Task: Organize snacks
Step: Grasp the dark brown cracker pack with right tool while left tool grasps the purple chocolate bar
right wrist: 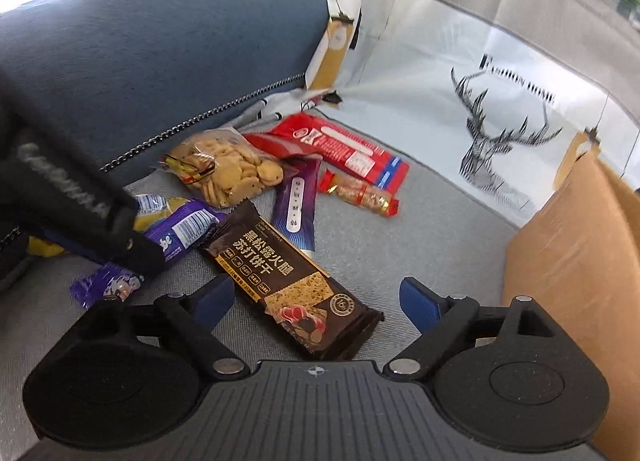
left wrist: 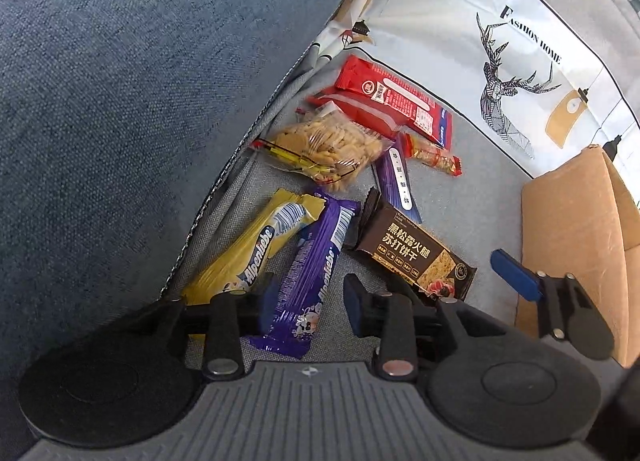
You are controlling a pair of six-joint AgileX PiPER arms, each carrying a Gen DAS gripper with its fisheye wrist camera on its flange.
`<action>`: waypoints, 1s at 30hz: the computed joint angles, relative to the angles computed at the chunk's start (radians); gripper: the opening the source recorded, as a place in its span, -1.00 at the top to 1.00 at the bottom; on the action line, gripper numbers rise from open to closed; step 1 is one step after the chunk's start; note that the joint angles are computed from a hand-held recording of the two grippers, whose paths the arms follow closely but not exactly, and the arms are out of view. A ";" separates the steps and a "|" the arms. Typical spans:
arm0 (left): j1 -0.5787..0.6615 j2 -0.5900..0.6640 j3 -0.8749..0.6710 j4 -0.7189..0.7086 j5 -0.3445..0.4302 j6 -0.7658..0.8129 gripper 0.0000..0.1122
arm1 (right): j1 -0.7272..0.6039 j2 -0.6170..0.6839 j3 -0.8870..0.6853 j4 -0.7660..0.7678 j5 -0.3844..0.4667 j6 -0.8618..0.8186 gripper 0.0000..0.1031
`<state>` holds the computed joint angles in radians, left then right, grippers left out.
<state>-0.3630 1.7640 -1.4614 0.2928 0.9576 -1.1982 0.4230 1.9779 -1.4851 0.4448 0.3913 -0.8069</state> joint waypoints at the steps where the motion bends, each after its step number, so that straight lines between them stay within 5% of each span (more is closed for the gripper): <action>1: 0.001 0.002 -0.002 -0.005 0.001 0.004 0.29 | 0.000 0.013 -0.016 -0.003 0.011 0.008 -0.76; 8: 0.011 0.009 0.000 -0.033 -0.006 0.024 0.28 | -0.008 0.063 -0.076 0.038 0.096 -0.010 -0.74; 18: 0.021 0.003 0.012 -0.065 -0.022 0.035 0.28 | -0.039 0.023 -0.056 0.140 0.222 -0.115 0.20; 24: 0.019 0.001 0.020 -0.075 -0.019 0.054 0.32 | -0.048 -0.064 0.025 0.092 0.242 -0.017 0.21; 30: 0.004 0.003 0.015 -0.063 -0.005 0.091 0.61 | -0.060 -0.183 0.138 -0.017 0.271 0.183 0.21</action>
